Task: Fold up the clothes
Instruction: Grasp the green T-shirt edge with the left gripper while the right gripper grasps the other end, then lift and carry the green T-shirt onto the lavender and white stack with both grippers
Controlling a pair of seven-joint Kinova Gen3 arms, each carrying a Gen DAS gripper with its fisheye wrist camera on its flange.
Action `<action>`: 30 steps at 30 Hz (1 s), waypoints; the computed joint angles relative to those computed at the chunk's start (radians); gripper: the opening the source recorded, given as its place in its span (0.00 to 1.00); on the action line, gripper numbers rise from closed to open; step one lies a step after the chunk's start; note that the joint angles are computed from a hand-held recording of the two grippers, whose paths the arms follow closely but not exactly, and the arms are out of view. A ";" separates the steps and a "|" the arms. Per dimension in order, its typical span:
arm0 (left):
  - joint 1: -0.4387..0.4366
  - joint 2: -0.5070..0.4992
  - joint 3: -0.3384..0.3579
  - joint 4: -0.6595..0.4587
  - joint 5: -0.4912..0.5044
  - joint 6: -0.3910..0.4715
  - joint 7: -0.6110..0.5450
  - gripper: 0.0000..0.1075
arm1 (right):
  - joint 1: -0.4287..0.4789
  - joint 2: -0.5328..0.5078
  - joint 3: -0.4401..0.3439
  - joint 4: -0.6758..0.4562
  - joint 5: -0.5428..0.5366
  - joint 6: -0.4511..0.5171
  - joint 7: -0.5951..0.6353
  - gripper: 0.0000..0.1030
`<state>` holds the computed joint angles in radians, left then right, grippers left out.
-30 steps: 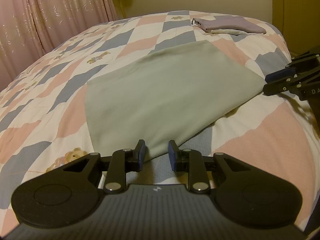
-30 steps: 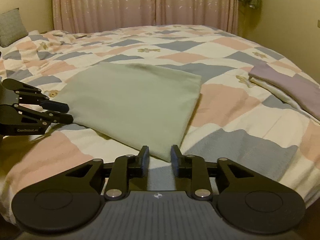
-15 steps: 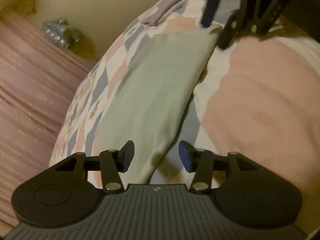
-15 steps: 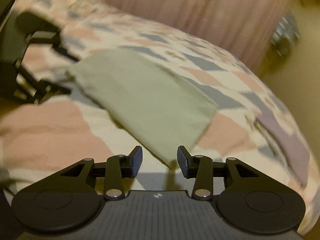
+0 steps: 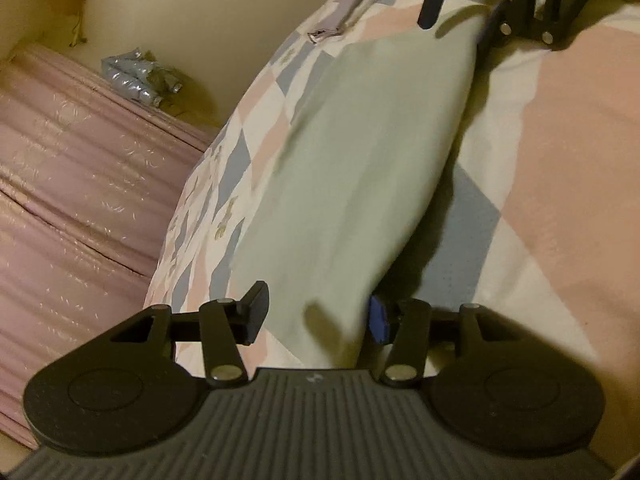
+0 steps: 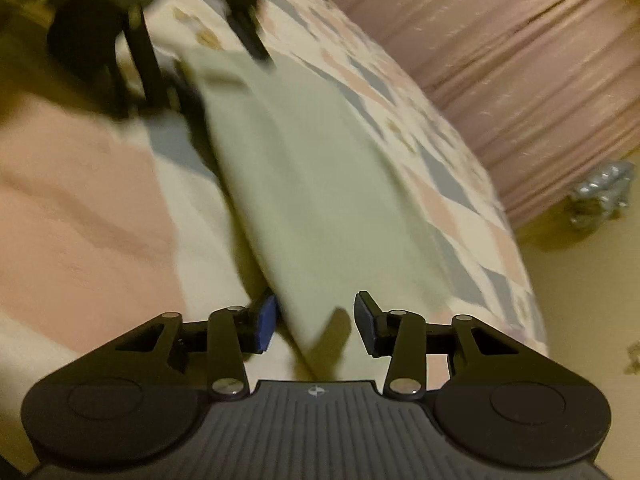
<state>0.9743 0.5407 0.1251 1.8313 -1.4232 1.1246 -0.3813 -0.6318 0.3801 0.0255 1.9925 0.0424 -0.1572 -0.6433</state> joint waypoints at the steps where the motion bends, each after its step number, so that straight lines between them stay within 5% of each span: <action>1: 0.002 0.010 0.000 -0.005 -0.007 0.003 -0.016 0.42 | -0.004 0.004 0.013 0.008 -0.002 -0.022 0.007 0.39; 7: -0.009 0.041 -0.010 -0.048 -0.011 -0.019 -0.093 0.38 | -0.109 0.045 0.104 -0.002 -0.067 -0.066 0.128 0.29; 9: -0.026 0.029 -0.009 -0.063 0.012 -0.051 -0.140 0.29 | -0.128 0.063 0.119 -0.017 -0.089 -0.058 0.154 0.24; 11: -0.030 0.014 -0.010 -0.059 0.035 -0.070 -0.173 0.10 | -0.128 0.075 0.119 -0.021 -0.099 -0.071 0.169 0.19; 13: -0.017 0.011 -0.019 -0.056 0.033 -0.060 -0.183 0.07 | -0.111 0.076 0.101 -0.024 -0.099 -0.080 0.176 0.11; 24: 0.007 -0.083 0.008 -0.058 -0.060 0.008 -0.266 0.04 | -0.014 -0.037 0.004 0.024 -0.111 -0.157 0.195 0.06; 30: 0.000 -0.101 0.032 -0.128 -0.119 -0.037 -0.333 0.04 | 0.024 -0.152 -0.002 0.075 -0.165 -0.147 0.235 0.06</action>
<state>0.9739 0.4394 0.1570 1.7029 -1.5419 1.0874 -0.7146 -0.6073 0.2279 0.0231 2.0678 -0.1225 -0.3039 -0.4086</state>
